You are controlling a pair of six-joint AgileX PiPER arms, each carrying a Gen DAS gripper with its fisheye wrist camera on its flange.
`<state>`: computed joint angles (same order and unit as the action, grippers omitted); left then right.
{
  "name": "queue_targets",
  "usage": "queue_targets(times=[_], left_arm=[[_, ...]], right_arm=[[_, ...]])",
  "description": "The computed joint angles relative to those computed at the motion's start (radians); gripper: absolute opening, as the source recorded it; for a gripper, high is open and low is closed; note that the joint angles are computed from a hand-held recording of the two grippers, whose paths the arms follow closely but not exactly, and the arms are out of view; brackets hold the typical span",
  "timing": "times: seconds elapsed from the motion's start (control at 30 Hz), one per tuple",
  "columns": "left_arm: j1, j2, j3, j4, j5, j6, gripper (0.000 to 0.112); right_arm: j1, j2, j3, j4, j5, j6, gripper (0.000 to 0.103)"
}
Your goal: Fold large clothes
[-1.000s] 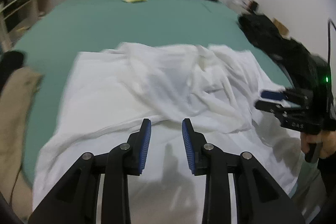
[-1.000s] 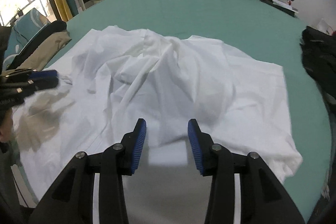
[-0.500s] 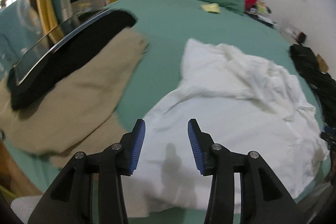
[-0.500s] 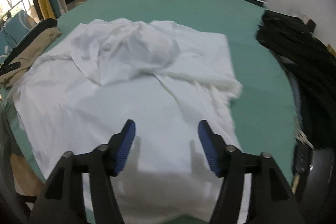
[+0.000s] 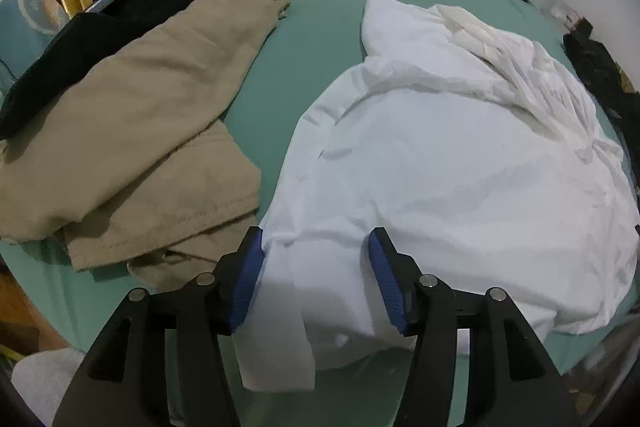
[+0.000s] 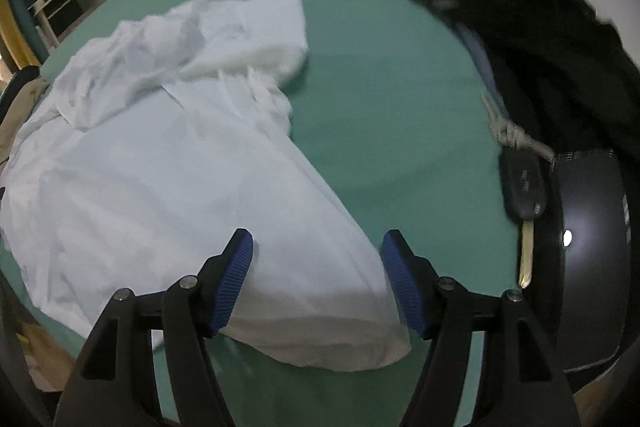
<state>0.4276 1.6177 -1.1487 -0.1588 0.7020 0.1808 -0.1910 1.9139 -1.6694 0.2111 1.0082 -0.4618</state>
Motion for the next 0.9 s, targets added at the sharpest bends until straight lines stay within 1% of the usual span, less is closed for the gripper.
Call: queue_targets(times=[0.07,0.1,0.13,0.17,0.2,0.23,0.27,0.3,0.33,0.37,0.4,0.43,0.47,0.53,0.7,0.83,0.9], left_arm=[[0.004,-0.007,0.010,-0.002,0.010,-0.019,0.058],[0.001,-0.010,0.011,0.012,0.021,-0.044,0.058],[-0.007,-0.012,0.008,0.031,0.039,-0.071,0.058],[-0.025,-0.021,0.013,0.068,0.057,-0.114,0.058],[-0.037,-0.030,0.020,0.089,0.059,-0.132,0.058],[-0.049,-0.039,0.030,0.106,0.065,-0.144,0.058],[-0.061,-0.049,0.047,0.120,0.054,-0.144,0.058],[-0.064,-0.051,0.052,0.125,0.049,-0.145,0.058],[-0.065,-0.049,0.047,0.126,0.057,-0.146,0.057],[-0.061,-0.044,0.038,0.114,0.065,-0.137,0.056],[-0.055,-0.044,0.035,0.091,0.071,-0.114,0.046],[-0.046,-0.047,0.031,0.055,0.081,-0.077,0.022],[-0.037,-0.054,0.031,0.022,0.091,-0.045,0.006],[-0.021,-0.066,0.020,-0.028,0.120,0.001,0.005],[0.017,-0.184,0.044,-0.077,0.139,0.044,0.005],[0.061,-0.253,0.044,-0.114,0.187,0.096,0.005],[0.075,-0.271,0.029,-0.123,0.207,0.117,0.005]], right_arm=[[-0.007,0.011,-0.007,0.023,0.024,0.004,0.068],[-0.004,0.024,-0.021,0.035,0.054,0.009,0.068],[0.013,0.027,-0.015,0.023,0.065,0.013,0.068],[0.029,0.020,-0.002,0.002,0.055,0.019,0.068],[0.052,0.006,0.020,-0.022,0.044,0.013,0.068],[0.060,-0.004,0.035,-0.027,0.039,0.003,0.066],[0.061,-0.012,0.049,-0.022,0.035,-0.006,0.062],[0.054,-0.017,0.055,0.000,0.043,-0.014,0.048],[0.047,-0.023,0.057,0.023,0.058,-0.021,0.029],[0.040,-0.027,0.059,0.039,0.071,-0.029,0.017],[0.032,-0.030,0.062,0.065,0.091,-0.043,0.003],[0.027,-0.041,0.075,0.085,0.100,-0.056,0.003],[0.028,-0.052,0.088,0.090,0.098,-0.062,0.003],[0.015,-0.073,0.098,0.127,0.111,-0.072,0.003],[-0.017,-0.148,0.123,0.172,0.113,-0.080,0.003],[-0.039,-0.199,0.123,0.190,0.140,-0.088,0.003],[-0.074,-0.203,0.104,0.209,0.168,-0.116,0.003]])
